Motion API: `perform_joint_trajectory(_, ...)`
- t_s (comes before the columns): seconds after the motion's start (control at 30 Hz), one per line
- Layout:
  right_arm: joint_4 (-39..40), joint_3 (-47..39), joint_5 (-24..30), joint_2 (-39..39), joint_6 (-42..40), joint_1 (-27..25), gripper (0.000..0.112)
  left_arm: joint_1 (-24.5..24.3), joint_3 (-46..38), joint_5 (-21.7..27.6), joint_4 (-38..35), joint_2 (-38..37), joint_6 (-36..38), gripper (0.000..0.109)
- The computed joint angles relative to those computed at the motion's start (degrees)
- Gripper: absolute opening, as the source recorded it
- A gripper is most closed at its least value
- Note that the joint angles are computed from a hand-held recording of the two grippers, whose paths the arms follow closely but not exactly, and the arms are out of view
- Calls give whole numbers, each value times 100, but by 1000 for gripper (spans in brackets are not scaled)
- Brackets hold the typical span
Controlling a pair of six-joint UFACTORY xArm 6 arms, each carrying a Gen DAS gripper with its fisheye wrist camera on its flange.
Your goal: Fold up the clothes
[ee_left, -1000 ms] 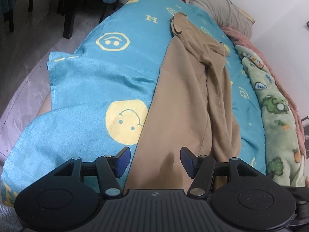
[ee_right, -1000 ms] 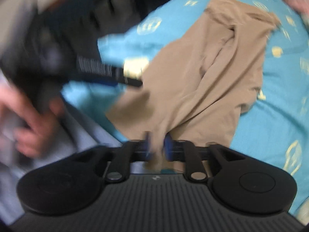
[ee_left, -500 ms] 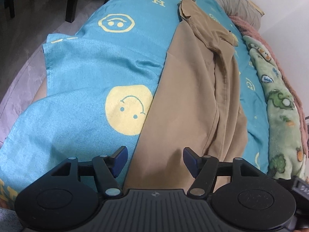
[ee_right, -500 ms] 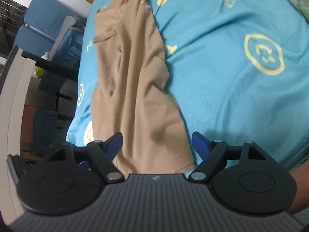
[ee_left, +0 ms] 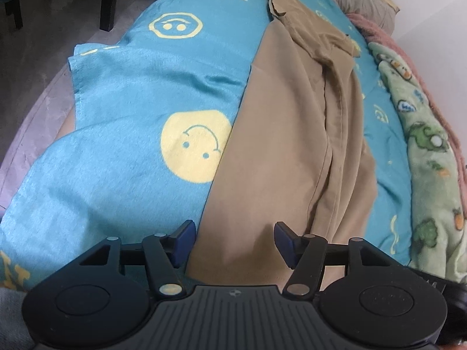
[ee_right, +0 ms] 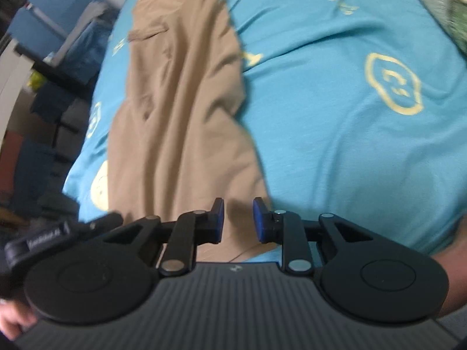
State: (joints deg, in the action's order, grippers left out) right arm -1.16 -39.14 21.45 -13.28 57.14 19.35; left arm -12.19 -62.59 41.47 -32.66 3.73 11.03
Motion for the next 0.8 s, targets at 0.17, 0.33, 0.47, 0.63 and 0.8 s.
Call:
perform_joint_trajectory(0.17,455,42,-124,50,-292,-8,71,53,-35,287,-201,-15,370,61)
perform_joint_trajectory(0.33,1087,-116,-76,212,-1048,70,73,58,16,384,-290,-79,647,41)
perform_joint_trajectory(0.47,1206,-200,19,251,-1357,116,49,50,71,355,-217,-122,614,9)
perform_joint_trajectory(0.63,521,-50,-303,-41,-903,173,8,245,46,249,-1151,-190,988,4)
perform_joint_trajectory(0.8,644,137,-1031,-551,-736,50,8,374,-187,260,-1756,-435,828,3)
